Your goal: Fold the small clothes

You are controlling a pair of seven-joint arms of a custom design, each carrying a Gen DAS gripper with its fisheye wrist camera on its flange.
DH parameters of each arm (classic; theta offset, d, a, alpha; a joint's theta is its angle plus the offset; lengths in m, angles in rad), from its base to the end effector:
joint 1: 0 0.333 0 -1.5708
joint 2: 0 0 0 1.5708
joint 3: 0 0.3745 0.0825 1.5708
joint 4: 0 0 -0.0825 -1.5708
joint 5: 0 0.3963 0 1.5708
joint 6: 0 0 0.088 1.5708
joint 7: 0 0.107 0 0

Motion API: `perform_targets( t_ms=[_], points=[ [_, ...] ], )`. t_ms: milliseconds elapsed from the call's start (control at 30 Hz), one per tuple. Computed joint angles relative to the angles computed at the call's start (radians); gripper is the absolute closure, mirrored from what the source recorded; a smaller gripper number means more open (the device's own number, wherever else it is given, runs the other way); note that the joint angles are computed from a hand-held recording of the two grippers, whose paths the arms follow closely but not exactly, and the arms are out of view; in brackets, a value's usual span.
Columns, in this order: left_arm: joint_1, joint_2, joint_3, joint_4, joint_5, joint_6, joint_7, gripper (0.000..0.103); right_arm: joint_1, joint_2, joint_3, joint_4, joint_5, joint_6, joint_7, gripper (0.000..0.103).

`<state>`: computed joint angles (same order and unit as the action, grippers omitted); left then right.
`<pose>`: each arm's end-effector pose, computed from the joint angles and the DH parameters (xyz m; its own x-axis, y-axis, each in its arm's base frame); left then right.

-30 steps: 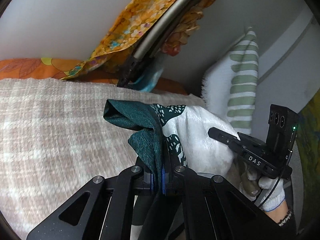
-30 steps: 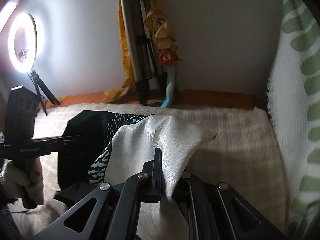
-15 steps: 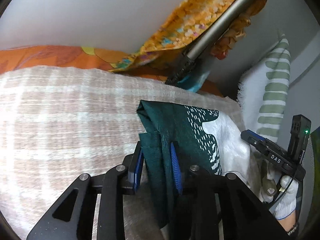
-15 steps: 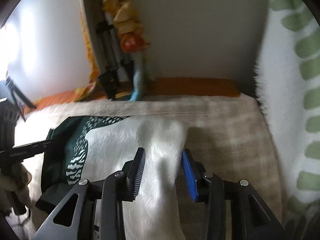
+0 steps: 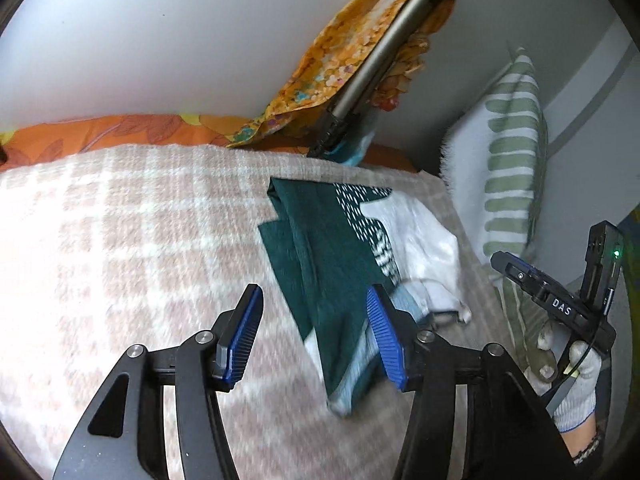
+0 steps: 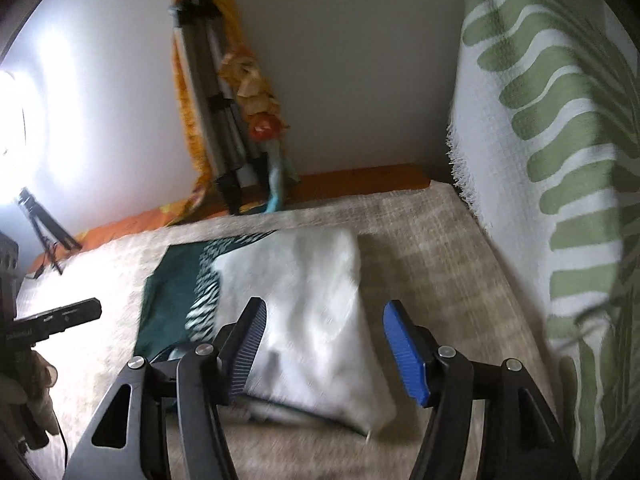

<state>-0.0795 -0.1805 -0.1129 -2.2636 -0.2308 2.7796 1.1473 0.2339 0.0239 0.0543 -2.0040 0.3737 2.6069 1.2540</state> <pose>0.5270 -0.0961 0.5668 0.2524 -0.8718 0.4198 -0.7419 -0.4529 -0.4944 0.5919 0.1671 0.5618 0.3746 -0.9135 -0.1587 -0.7894 -0.2244 -0.5714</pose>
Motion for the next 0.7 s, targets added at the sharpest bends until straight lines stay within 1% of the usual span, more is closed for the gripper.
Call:
perform_targets(
  t_ms=[33,100,233,400,467,567,667,700],
  points=[
    [-0.004,-0.022,-0.001,-0.014,-0.001,-0.01,0.003,0.05,0.001,-0.024,0.003,-0.02,0.024,-0.007,-0.011,0.039],
    [-0.006,-0.05,-0.008,-0.031,0.012,-0.022,-0.001,0.05,0.011,-0.073,0.006,-0.066,0.028,-0.001,-0.009,0.039],
    [-0.026,-0.118,-0.017,-0.069,0.024,-0.051,-0.001,0.05,0.04,-0.178,0.006,-0.161,0.008,0.014,0.022,0.039],
    [-0.054,-0.212,-0.031,-0.125,0.04,-0.061,-0.013,0.05,0.063,-0.303,0.008,-0.259,-0.048,0.029,0.101,0.037],
    [-0.064,-0.252,-0.039,-0.145,0.051,-0.065,-0.019,0.048,0.06,-0.358,0.021,-0.299,-0.094,0.035,0.156,0.032],
    [-0.071,-0.311,-0.061,-0.172,0.08,-0.065,-0.039,0.043,0.056,-0.441,0.043,-0.353,-0.159,0.039,0.241,0.025],
    [-0.073,-0.374,-0.085,-0.198,0.115,-0.066,-0.068,0.04,0.057,-0.501,0.057,-0.392,-0.206,0.044,0.311,0.019],
    [-0.079,-0.391,-0.088,-0.205,0.121,-0.068,-0.075,0.039,0.055,-0.524,0.064,-0.405,-0.222,0.043,0.338,0.019]
  ],
)
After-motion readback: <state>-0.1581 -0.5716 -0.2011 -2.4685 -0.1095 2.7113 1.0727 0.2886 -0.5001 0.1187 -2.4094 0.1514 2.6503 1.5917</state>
